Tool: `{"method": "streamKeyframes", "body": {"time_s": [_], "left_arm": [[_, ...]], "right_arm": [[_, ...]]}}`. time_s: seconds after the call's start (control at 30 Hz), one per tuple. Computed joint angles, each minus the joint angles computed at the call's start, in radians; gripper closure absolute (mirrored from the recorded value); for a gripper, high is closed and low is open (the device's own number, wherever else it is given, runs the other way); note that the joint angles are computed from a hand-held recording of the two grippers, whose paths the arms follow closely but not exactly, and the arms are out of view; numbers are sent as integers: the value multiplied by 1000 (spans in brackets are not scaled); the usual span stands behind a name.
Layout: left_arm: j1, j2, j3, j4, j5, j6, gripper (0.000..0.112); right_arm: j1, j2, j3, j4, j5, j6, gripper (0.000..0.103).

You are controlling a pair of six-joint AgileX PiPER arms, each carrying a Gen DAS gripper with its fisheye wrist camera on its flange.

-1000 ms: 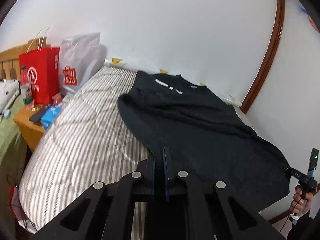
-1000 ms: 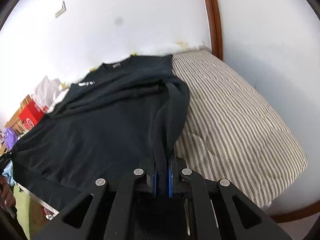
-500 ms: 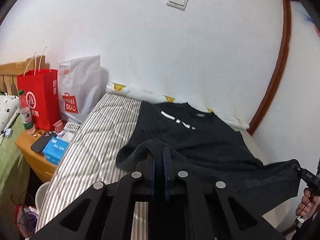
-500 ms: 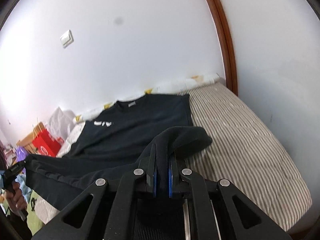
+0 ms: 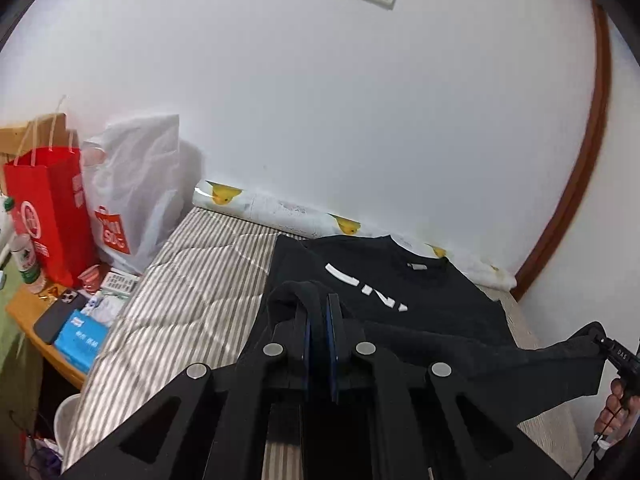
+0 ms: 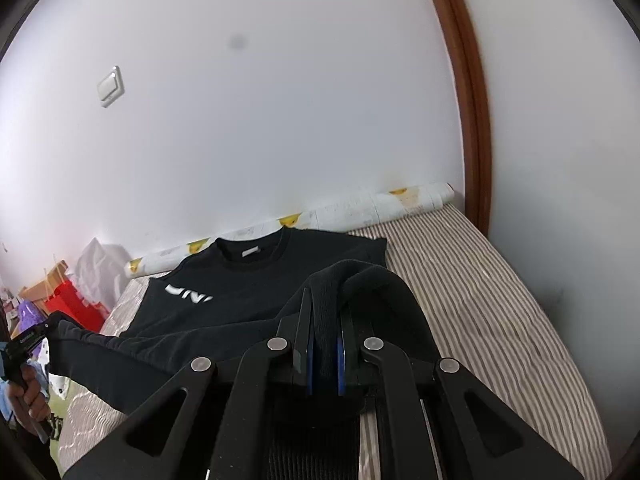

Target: Fold small clothes

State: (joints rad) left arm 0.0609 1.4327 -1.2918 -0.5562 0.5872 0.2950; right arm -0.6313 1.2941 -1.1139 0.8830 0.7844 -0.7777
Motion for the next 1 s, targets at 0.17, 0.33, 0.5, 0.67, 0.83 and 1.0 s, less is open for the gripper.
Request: {"method": "streamKeyframes", "body": {"time_s": [0.17, 0.33, 0.5, 0.67, 0.83, 1.0], "left_arm": [[-61, 177, -155, 127, -32, -128, 105], [-105, 328, -292, 252, -42, -243, 105], [-142, 469, -411, 370, -24, -340, 105], [-176, 578, -517, 501, 10, -433, 105], [-173, 629, -556, 495, 29, -430, 104], [-178, 647, -578, 512, 46, -426, 103]], "right_arm": [[98, 164, -131, -53, -90, 79, 95], [170, 321, -235, -95, -174, 132, 95], [215, 461, -309, -145, -238, 203, 95], [266, 580, -375, -295, -291, 337, 95], [277, 672, -449, -353, -265, 406, 95], [276, 718, -512, -394, -206, 453, 95]]}}
